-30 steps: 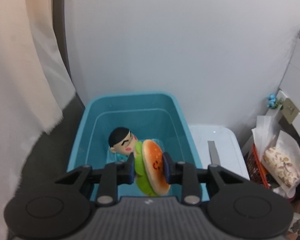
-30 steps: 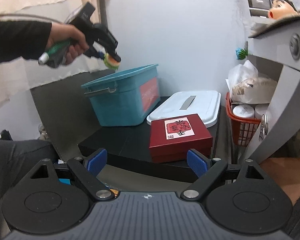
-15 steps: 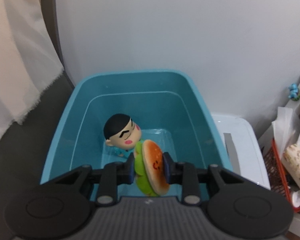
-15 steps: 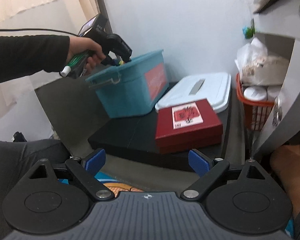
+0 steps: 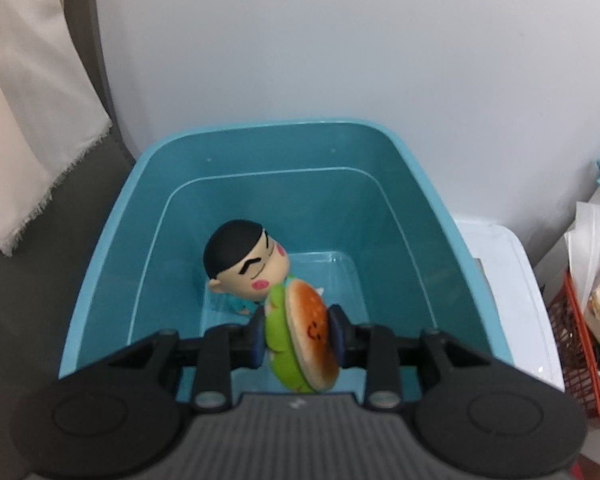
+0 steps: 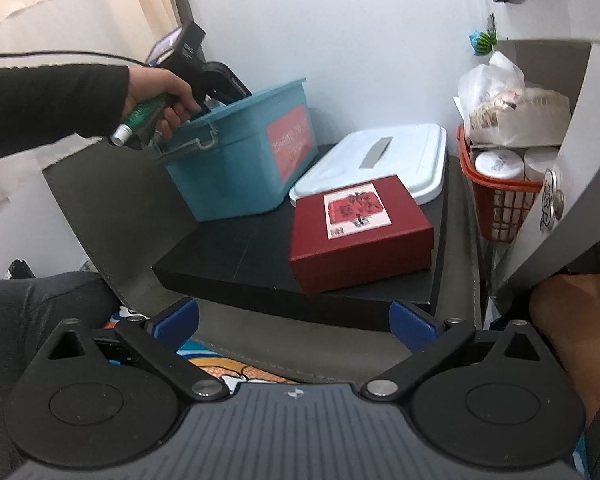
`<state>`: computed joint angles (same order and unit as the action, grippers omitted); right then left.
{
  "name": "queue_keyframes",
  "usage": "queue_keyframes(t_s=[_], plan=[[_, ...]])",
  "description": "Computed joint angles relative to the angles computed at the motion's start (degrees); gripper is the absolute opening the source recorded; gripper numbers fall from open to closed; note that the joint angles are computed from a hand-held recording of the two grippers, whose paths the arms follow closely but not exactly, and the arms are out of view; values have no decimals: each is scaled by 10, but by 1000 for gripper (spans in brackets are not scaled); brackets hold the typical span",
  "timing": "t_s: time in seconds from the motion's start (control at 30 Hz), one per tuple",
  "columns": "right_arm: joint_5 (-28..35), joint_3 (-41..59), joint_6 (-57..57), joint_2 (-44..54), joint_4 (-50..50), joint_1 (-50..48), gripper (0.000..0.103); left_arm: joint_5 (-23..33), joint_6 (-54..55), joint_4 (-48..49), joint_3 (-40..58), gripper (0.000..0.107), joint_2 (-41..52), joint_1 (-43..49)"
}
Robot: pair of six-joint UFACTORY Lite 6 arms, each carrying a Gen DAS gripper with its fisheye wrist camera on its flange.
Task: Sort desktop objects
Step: 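Lower the hamburger into the teal bin and open the left gripper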
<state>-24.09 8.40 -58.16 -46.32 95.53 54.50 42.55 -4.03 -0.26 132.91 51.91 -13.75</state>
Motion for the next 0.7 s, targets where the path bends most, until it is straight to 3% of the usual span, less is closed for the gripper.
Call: queue_keyframes(t_s=[0.3, 0.5, 0.7], plan=[[-26, 7, -8, 12, 7, 25, 103, -21, -8, 16, -115, 49, -105, 8], [-56, 7, -25, -1, 29, 45, 103, -6, 5, 5, -140, 49, -166, 14], [-94, 13, -59, -27, 72, 66, 103, -35, 20, -20, -253, 49, -270, 7]])
